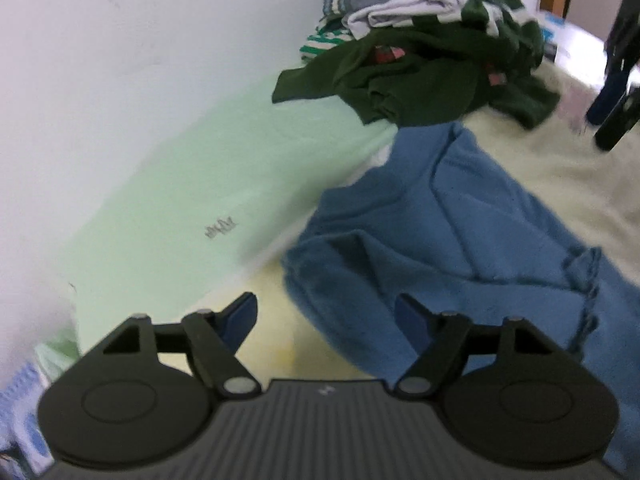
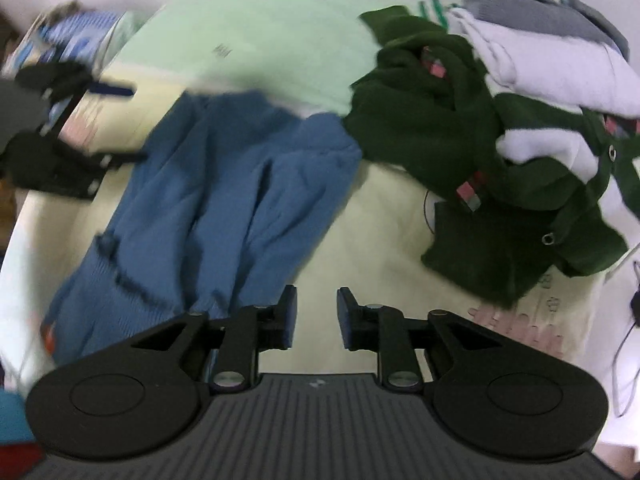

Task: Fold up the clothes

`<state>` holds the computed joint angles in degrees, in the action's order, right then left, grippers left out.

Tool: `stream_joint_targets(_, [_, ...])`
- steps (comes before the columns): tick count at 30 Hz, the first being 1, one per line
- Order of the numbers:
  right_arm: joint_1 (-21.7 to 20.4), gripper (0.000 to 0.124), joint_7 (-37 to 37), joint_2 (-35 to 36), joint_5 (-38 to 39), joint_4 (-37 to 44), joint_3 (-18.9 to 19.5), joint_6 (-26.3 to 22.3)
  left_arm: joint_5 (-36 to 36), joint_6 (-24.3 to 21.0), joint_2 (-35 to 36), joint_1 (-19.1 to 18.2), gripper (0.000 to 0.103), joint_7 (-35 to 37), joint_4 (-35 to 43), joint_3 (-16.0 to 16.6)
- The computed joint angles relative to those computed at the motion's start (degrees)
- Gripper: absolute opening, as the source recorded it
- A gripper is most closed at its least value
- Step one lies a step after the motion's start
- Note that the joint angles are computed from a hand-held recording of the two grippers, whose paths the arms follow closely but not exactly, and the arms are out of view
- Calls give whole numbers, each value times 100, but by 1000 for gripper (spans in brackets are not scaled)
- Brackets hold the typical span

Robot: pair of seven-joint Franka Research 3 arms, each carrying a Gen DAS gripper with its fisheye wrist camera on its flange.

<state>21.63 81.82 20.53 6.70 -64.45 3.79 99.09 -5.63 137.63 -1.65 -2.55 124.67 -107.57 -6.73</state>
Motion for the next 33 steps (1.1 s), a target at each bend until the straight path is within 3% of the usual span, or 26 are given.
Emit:
stream_joint_targets(3, [-48,36,63,-190,184,-351,15,462,113,135,-42,21,80,-131,-129,12])
stream_joint_targets(5, [-141,40,134,-420,503,-992,38,1154,120,175,-35,43,80,-327,-207,30])
stream_joint_targets(13, [-270,41,556,-570,1252,-2402,134,3312,-31,677,126,110,87,-968,-492,42])
stream_joint_targets(20, [-387,44,132,-289,1806,-2522,308,4052,-501,685,479,207,89,-1005,-194,-25])
stream_joint_targets(24, [-403,45,-139,-320,2062,-2724,344,4482,-670,707,663,276,98,-955,-38,-79])
stream_joint_targets(31, [-364,49,-144,-460,2159,-3017,304,4836,-1094,780,766,370,98,-830,6,-177])
stream_joint_targets(33, [-294,48,145,-509,1982,-3043,238,4854,-1121,788,696,385,90,-727,-43,-188])
